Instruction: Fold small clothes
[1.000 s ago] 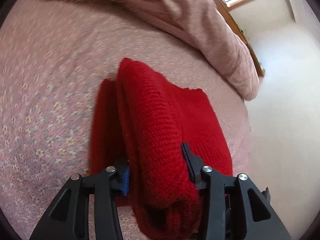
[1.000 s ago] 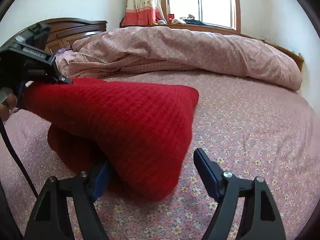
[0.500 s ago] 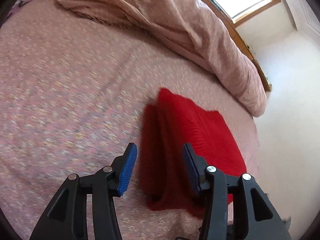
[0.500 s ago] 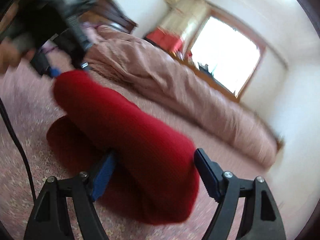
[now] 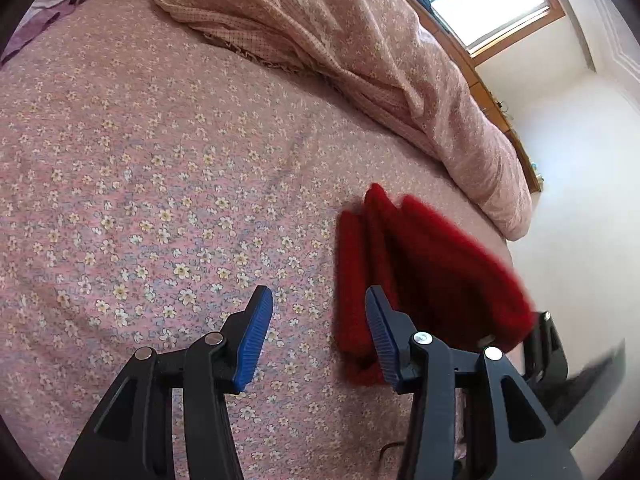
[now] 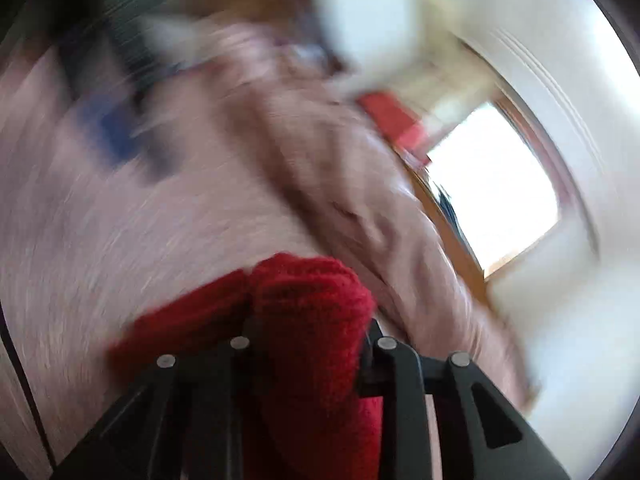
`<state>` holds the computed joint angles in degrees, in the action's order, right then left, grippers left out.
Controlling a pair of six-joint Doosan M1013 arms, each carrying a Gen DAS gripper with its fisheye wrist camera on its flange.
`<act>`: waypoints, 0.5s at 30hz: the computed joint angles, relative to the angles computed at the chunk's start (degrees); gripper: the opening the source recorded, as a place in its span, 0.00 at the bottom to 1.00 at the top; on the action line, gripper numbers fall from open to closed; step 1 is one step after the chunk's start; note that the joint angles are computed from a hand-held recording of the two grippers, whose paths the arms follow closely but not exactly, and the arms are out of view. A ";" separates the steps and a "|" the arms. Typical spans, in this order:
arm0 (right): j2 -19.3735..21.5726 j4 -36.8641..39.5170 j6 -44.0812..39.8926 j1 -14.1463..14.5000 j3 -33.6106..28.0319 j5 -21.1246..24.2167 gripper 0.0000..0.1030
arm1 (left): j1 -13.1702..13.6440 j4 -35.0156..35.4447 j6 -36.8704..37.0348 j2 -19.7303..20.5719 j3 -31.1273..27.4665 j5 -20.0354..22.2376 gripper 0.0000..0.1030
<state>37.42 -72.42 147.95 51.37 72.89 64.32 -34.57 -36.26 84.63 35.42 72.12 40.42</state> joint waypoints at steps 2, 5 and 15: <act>-3.02 3.04 12.56 -1.44 1.99 0.32 0.25 | -0.05 -1.19 1.12 -0.04 -0.13 -0.24 0.40; -4.67 2.94 21.64 -2.37 3.94 4.38 0.25 | -0.76 -1.41 1.98 0.48 -1.20 0.07 0.40; -2.37 -6.77 27.88 -1.65 5.13 -6.62 0.25 | -1.22 1.31 -0.29 0.75 -1.69 0.50 0.40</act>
<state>35.05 -79.18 175.83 49.72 78.02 57.70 -35.79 -34.95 84.34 36.18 70.43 40.92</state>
